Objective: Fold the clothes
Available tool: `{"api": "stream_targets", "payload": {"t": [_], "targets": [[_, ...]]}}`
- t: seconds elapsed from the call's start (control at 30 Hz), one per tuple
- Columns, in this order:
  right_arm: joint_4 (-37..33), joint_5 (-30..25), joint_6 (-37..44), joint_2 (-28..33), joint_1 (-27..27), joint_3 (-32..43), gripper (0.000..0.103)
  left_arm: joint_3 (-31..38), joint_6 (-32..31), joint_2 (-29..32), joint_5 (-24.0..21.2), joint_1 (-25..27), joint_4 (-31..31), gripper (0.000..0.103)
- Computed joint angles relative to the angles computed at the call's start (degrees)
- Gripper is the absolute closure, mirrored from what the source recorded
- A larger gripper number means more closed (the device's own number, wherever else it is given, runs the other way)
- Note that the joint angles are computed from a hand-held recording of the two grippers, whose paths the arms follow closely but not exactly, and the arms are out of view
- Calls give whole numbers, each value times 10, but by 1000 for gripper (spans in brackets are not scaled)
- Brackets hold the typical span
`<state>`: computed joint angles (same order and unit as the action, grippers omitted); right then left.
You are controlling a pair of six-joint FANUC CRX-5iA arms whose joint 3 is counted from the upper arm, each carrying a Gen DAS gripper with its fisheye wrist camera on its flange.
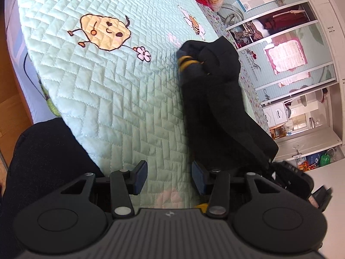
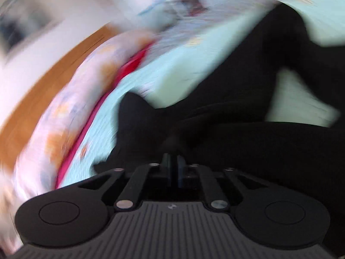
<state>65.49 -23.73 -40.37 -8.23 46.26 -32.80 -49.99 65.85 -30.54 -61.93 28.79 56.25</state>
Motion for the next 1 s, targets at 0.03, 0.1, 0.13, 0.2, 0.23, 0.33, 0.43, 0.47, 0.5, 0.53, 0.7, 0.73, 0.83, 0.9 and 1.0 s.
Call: {"api": "stream_targets", "payload": {"t": [0.03,0.1,0.13,0.2,0.23,0.33,0.43,0.47,0.5,0.53,0.7,0.73,0.83,0.9,1.0], "targets": [[-52,9,11,-16,-2,-8,101,2,0,4,3,-7,-1,55],[-101,-55,58,-38,28,-9,93,7,1,12,9,-19,-4,54],[-84,-85,69,-49,47,-14,93,11,5,15,13,-25,-11,54],[-1,-100,53,-70,75,-36,82,16,17,16,19,-32,-20,54],[45,-106,49,-77,88,-45,76,17,19,16,20,-33,-22,54],[153,-114,137,-65,126,-44,49,19,26,16,19,-32,-27,54],[152,-119,328,-30,167,-22,47,20,34,12,10,-23,-29,54],[135,-131,398,-15,184,-12,47,20,35,10,8,-20,-31,54],[120,-147,463,1,200,-2,47,21,37,8,5,-18,-33,54],[112,-171,507,16,212,2,47,21,38,7,3,-16,-34,53],[110,-299,580,54,234,4,47,23,35,7,-6,-17,-37,52],[104,-310,573,49,230,-1,47,23,34,10,-5,-20,-37,52],[73,-268,544,20,194,-17,52,24,32,18,-3,-34,-35,52],[51,-232,500,12,175,-16,75,26,33,23,-1,-43,-37,52],[40,-130,336,-26,124,-28,81,28,33,28,0,-51,-40,51]]}}
